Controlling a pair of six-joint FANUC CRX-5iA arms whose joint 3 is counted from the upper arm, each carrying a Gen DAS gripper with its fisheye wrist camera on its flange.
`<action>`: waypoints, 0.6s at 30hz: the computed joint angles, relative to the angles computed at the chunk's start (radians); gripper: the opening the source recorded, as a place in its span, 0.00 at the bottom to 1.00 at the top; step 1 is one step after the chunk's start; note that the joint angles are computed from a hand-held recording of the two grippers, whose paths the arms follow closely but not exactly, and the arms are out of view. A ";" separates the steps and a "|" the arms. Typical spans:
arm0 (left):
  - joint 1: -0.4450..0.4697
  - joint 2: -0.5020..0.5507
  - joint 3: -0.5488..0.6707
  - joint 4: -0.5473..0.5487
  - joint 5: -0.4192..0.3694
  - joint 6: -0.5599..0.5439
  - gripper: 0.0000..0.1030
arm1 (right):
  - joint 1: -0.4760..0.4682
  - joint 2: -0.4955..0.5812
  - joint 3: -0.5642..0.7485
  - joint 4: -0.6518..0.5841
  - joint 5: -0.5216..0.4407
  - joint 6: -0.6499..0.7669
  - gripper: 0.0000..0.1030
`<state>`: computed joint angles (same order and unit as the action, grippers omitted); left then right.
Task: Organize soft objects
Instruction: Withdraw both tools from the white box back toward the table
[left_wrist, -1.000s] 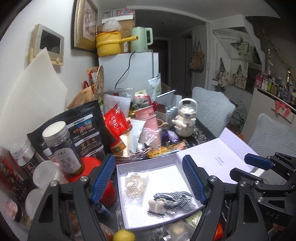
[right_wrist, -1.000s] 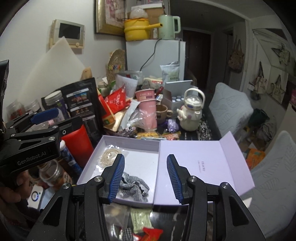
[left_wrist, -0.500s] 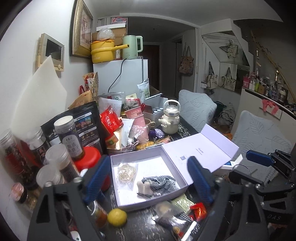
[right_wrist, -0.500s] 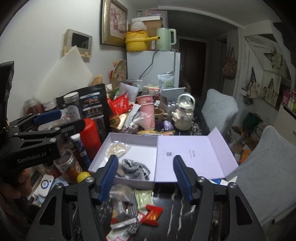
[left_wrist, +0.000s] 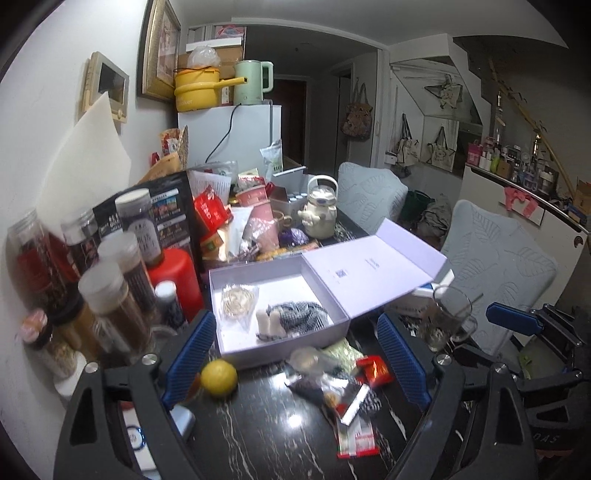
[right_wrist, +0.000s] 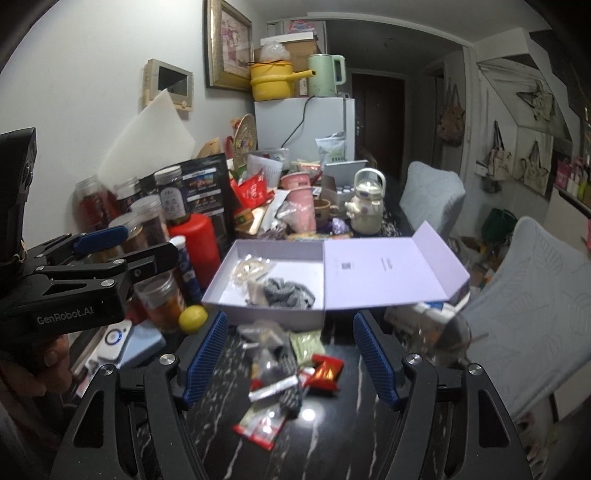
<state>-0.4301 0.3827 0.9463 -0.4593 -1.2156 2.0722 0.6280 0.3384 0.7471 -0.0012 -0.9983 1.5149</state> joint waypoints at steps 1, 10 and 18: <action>-0.002 -0.009 -0.018 0.004 0.002 0.004 0.87 | 0.002 -0.011 -0.019 0.001 0.004 -0.004 0.69; 0.021 -0.084 -0.202 0.098 0.056 0.015 0.87 | 0.019 -0.073 -0.167 0.012 0.004 -0.056 0.69; 0.043 -0.089 -0.288 0.151 0.061 0.039 0.87 | 0.017 -0.049 -0.218 0.003 -0.003 -0.108 0.69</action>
